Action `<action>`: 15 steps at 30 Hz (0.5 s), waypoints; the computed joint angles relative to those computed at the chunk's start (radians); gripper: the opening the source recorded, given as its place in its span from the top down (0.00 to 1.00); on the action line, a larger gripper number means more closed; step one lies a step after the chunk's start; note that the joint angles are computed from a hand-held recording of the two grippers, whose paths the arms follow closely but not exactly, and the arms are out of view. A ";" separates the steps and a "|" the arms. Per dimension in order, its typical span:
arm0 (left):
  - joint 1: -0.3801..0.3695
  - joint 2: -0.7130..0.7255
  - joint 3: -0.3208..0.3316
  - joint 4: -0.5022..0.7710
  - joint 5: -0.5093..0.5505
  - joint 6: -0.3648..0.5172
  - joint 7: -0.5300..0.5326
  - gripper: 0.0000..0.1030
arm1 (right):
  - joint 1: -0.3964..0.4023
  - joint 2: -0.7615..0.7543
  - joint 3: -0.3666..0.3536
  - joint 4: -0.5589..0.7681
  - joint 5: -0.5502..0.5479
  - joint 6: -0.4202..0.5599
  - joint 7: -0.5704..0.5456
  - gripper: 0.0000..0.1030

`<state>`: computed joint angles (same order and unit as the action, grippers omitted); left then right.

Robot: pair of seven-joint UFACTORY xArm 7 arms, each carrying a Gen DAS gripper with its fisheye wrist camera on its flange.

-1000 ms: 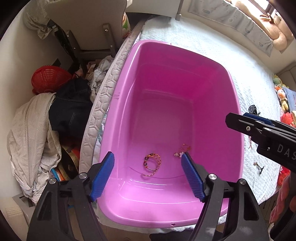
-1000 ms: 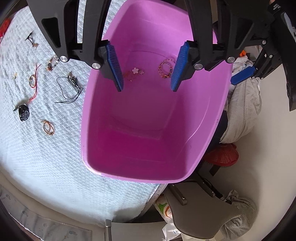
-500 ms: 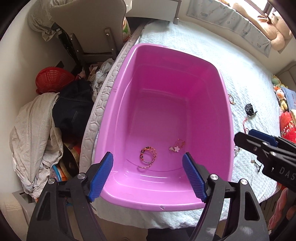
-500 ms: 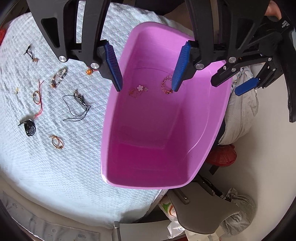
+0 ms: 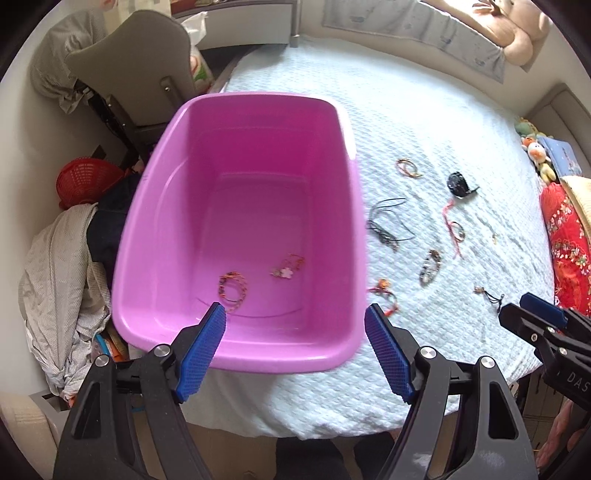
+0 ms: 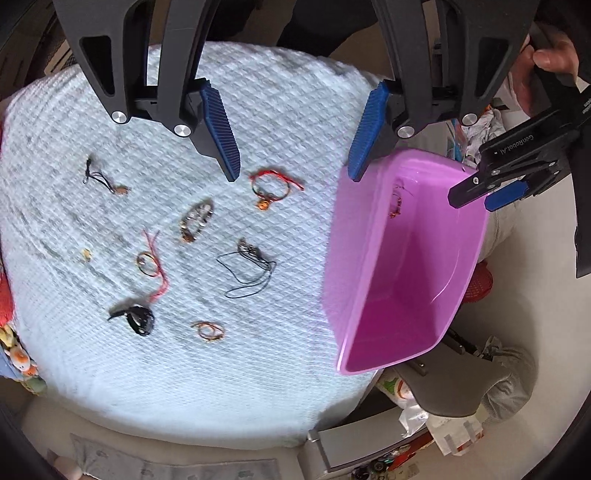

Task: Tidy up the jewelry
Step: 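Move both open tools back over the jewelry on the bed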

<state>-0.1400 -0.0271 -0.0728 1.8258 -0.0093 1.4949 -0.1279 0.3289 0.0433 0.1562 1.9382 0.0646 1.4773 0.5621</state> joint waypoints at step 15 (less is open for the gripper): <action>-0.237 -0.073 -0.198 -0.030 0.183 0.067 -0.465 0.22 | -0.246 -0.680 -0.232 -0.645 0.070 0.012 -0.361 0.38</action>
<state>-0.3765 -0.1002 -0.2703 1.7958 0.1735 1.5615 -0.5931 0.0832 -0.6364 -0.0759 1.2932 0.1348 1.4890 0.2013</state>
